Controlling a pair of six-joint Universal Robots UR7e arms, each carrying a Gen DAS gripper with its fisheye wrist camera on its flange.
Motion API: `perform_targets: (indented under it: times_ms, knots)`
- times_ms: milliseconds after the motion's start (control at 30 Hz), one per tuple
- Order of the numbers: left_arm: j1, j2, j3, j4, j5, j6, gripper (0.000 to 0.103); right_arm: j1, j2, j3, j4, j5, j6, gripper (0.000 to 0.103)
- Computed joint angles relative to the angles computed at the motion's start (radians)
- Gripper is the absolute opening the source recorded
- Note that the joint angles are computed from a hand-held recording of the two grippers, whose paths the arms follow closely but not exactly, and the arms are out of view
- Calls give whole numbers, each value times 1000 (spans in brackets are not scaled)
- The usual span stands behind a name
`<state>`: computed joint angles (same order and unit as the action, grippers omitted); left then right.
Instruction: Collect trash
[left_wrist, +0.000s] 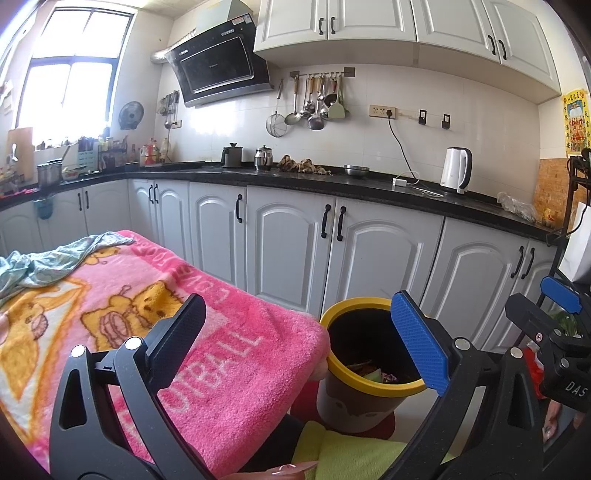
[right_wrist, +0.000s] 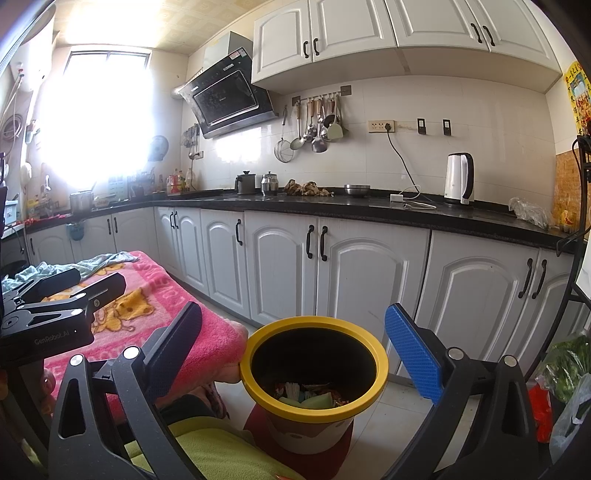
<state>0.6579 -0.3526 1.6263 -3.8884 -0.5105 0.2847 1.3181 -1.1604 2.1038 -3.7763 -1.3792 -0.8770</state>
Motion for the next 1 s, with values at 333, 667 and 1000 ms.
perform_targets:
  times_ms: [333,667,1000]
  knots:
    - [0,0,-1,-2,1,3,92,0,1,0,-1,0,-1,97]
    - [3,-2,-1,3,-1,-1,92,1,1,0,-1,-1,-1,97]
    - [6,-8,3,23,5,-15,92,4,1,-1,6,-4,-7,97]
